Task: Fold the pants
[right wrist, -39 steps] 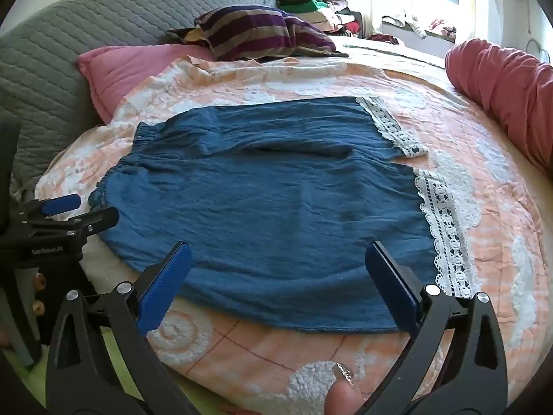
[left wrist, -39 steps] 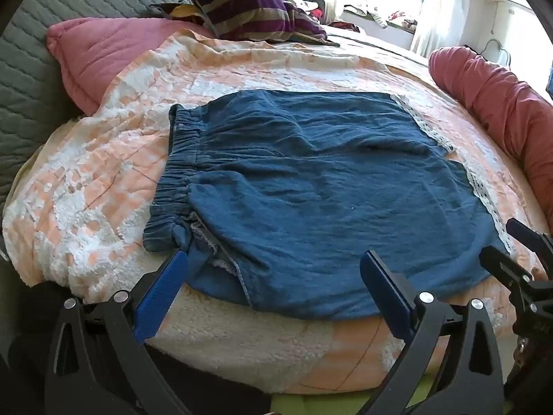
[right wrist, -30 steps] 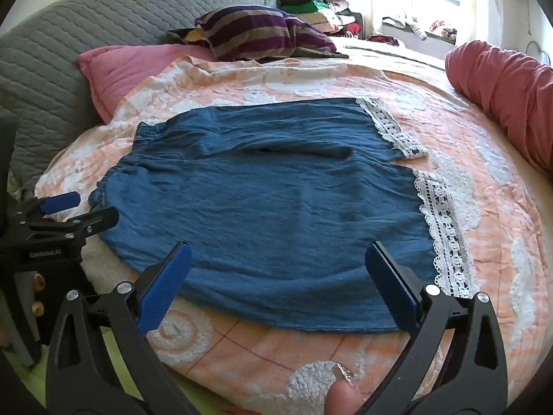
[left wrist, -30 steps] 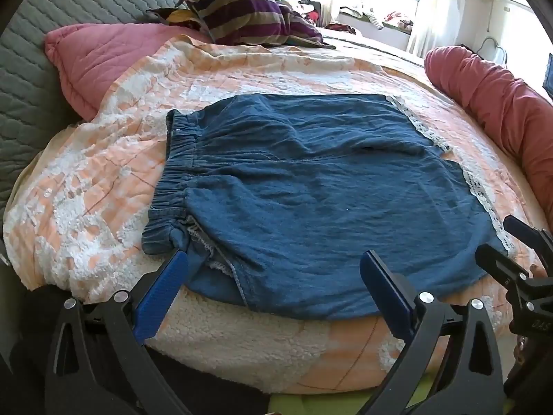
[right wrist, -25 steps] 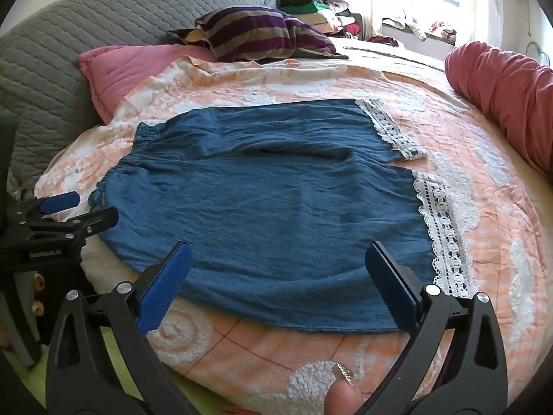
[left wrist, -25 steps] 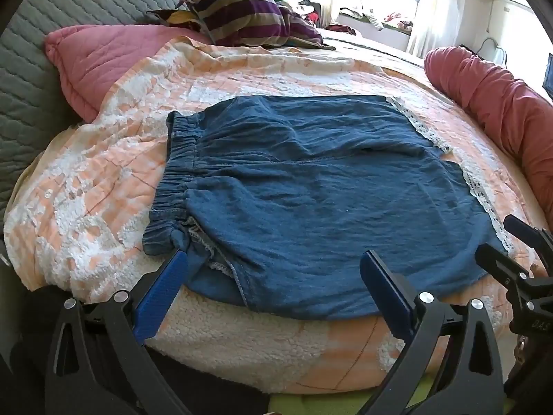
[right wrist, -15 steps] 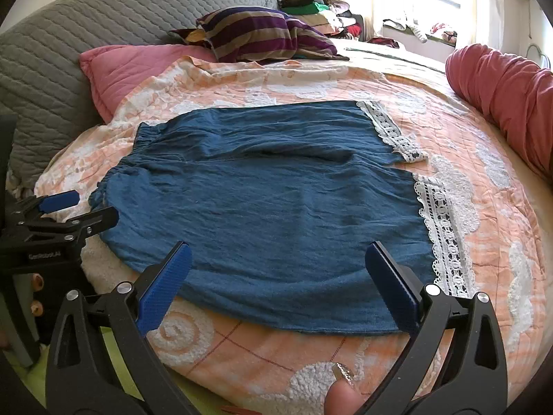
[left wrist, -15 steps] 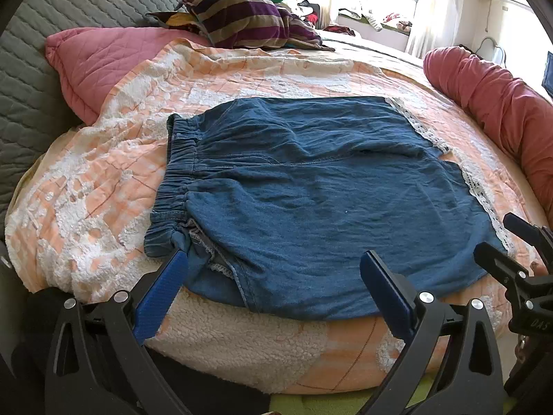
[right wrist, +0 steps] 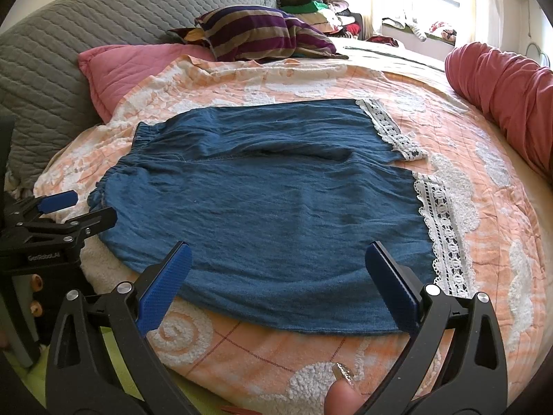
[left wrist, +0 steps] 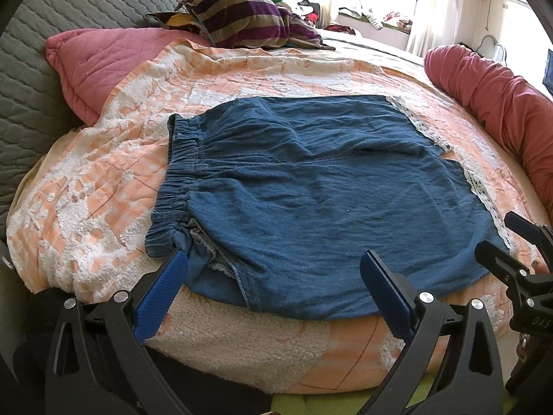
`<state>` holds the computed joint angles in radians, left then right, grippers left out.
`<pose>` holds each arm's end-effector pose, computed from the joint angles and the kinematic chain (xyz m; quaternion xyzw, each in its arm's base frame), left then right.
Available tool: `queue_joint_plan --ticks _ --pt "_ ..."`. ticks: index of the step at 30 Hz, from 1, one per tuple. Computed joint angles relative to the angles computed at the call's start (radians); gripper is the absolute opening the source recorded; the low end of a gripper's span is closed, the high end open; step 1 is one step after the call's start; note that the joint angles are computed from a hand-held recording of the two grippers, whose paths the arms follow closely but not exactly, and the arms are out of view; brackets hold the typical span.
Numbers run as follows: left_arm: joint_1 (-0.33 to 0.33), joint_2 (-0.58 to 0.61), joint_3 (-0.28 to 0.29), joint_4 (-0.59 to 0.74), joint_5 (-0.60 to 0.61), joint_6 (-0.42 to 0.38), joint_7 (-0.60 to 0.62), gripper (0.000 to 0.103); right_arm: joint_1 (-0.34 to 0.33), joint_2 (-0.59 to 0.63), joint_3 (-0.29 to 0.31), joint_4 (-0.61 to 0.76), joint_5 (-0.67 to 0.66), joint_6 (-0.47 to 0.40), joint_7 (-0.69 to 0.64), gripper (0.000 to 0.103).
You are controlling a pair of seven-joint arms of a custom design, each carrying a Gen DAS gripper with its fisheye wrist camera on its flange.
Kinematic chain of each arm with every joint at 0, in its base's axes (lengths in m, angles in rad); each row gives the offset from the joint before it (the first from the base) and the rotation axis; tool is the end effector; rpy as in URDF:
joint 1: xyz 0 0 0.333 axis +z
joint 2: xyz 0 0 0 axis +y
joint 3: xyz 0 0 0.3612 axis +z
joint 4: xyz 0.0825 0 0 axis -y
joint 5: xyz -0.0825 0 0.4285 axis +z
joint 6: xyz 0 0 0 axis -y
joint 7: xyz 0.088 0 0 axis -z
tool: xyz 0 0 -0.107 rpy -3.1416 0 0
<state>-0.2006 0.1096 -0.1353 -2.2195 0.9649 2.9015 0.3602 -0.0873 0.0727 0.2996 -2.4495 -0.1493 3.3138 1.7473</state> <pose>0.5539 -0.2443 0.3885 -0.6645 0.6654 -0.2506 0.2301 0.5457 0.1323 0.3751 -0.7092 0.5895 -0.2212 0.3172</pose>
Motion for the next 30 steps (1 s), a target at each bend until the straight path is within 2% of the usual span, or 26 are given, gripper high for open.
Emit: queue_joint_plan --ticks 11,12,15,29,30 --pt "0.000 -0.001 0.000 0.001 -0.003 -0.002 0.005 0.099 -0.012 0.000 0.011 0.001 0.000 -0.002 0.000 0.095" --pt "0.001 -0.002 0.000 0.001 -0.004 -0.003 0.008 0.099 -0.045 0.002 0.035 0.000 -0.027 0.001 0.020 0.095" --pt "0.002 -0.003 -0.002 0.000 -0.012 -0.003 0.015 0.099 -0.050 0.005 0.038 0.001 -0.038 0.003 0.029 0.095" --pt "0.002 -0.005 -0.002 0.000 -0.009 -0.005 0.014 0.099 -0.039 0.006 0.026 0.004 -0.034 0.002 0.027 0.095" --pt "0.001 -0.005 -0.002 0.000 -0.007 -0.005 0.011 0.099 -0.068 0.009 0.051 0.006 -0.053 0.002 0.040 0.095"
